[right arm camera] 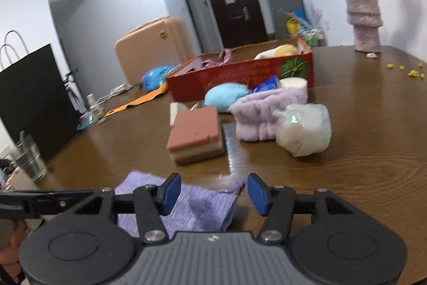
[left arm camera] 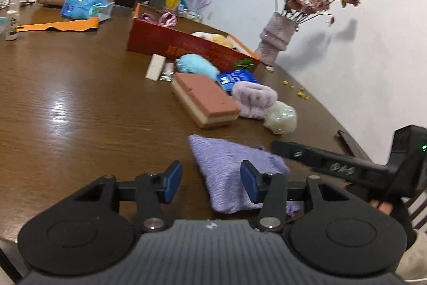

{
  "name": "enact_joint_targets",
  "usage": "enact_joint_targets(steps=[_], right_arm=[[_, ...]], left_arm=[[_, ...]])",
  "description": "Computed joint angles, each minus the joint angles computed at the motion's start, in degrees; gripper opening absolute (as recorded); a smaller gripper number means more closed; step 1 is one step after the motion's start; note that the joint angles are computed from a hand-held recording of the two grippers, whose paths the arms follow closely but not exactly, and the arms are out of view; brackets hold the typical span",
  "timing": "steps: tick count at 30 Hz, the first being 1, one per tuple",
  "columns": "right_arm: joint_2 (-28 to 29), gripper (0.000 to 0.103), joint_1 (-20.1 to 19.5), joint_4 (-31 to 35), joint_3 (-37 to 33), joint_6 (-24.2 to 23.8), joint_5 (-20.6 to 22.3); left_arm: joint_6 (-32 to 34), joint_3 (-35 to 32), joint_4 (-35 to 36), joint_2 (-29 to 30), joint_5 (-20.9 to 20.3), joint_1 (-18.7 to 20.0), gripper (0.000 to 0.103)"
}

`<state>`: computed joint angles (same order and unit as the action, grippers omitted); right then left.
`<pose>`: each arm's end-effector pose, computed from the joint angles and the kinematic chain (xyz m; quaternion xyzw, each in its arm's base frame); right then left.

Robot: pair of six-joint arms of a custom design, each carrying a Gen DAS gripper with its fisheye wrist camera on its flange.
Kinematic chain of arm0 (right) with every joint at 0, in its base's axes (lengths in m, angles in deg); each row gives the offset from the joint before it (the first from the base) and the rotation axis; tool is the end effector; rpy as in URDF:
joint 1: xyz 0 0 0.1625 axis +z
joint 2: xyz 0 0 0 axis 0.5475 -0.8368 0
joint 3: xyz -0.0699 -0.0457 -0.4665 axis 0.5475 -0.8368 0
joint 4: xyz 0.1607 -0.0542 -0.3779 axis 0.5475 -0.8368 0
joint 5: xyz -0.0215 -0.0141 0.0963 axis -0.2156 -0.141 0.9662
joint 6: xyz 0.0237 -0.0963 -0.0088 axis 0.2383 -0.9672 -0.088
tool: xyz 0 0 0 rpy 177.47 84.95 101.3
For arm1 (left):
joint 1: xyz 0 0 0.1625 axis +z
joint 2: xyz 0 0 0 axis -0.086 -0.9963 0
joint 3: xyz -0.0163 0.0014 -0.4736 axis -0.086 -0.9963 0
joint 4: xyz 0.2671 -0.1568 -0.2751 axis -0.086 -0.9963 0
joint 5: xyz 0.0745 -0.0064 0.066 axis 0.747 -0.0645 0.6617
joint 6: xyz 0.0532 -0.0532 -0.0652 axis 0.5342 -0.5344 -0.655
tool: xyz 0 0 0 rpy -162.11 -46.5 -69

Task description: Organize soft objects

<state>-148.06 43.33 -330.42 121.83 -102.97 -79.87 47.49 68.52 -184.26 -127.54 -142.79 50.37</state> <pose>0.0261 -0.3902 0.2811 0.0438 -0.8078 0.5240 0.2663 -0.3068 -0.5214 0.0284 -0.3796 -0.9030 0.2014 0.0029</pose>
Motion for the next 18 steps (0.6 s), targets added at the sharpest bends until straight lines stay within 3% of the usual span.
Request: enact_joint_targets(steps=[5, 8, 11, 14, 16, 18], right_arm=[[5.8, 0.047, 2.9, -5.8, -1.0, -5.2, -6.4], [8.6, 0.042, 2.8, -9.7, -0.9, -6.8, -7.4], [11.2, 0.039, 3.7, -13.7, -1.2, -10.6, -9.4], [11.7, 0.034, 3.4, -14.7, -1.2, -11.5, -8.5], [11.6, 0.019, 2.8, -14.5, -1.4, -11.2, -7.2], [11.5, 0.011, 3.1, -13.5, -1.7, -11.7, -7.1]], left_arm=[[1.6, -0.2, 3.0, 0.2, -1.7, 0.0, 0.021], [2.0, -0.2, 3.2, 0.6, -2.4, 0.1, 0.011], [2.6, 0.0, 2.6, 0.6, -3.2, 0.2, 0.008], [3.3, 0.0, 2.7, 0.7, -3.4, 0.1, 0.007], [3.5, -0.2, 3.2, 0.7, -4.0, 0.2, 0.007], [4.4, -0.5, 3.3, 0.7, -4.3, 0.1, 0.007]])
